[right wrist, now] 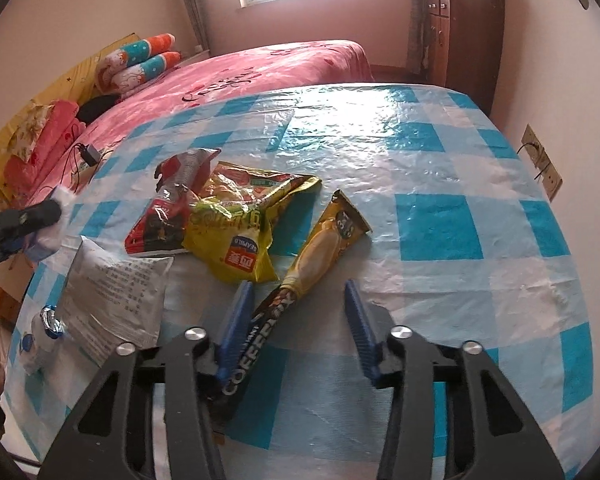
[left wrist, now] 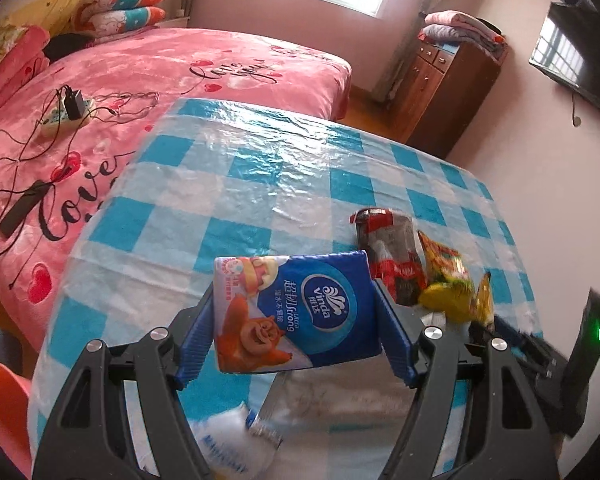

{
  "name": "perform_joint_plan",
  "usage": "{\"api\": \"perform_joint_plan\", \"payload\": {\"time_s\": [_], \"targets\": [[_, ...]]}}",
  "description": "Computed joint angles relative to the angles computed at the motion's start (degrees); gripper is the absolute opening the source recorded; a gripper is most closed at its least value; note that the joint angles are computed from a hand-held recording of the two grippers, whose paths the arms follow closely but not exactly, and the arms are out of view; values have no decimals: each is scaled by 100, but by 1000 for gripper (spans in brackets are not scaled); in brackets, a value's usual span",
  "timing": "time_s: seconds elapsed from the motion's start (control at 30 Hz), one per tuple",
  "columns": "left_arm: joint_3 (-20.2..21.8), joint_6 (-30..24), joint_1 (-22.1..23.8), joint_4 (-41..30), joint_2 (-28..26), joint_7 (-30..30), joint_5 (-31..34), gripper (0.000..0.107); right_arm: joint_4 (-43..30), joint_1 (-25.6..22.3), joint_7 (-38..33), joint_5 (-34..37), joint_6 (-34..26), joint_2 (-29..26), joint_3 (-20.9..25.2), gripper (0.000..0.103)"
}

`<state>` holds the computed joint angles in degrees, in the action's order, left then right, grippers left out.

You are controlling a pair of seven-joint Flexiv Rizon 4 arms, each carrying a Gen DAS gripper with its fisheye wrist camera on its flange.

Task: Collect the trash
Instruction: 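Grasp the blue tissue pack with left tool while right tool grasps the coffee stick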

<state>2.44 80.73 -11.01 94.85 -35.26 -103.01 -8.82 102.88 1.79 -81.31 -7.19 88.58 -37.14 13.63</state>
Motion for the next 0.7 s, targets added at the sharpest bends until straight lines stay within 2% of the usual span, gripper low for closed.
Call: {"api": "perform_joint_plan", "payload": {"time_s": [0.13,0.23,0.3,0.53,0.7], "targets": [[-45,196,28,381,192,94,49,73,-15,-132,-111,18,-41,-7,155,28],[-53,333,47,656,331,161,66,73,-50,-321,-290,74,-74,-36,407,23],[98,440,-41,834,430,122,136,73,-95,-521,-452,171,-127,-74,666,20],[863,576,-503,1193,635,-281,530,73,-28,-625,-673,435,-123,-13,846,16],[1162,690,-628,1400,772,-511,787,73,26,-632,-710,582,-88,19,913,15]]}}
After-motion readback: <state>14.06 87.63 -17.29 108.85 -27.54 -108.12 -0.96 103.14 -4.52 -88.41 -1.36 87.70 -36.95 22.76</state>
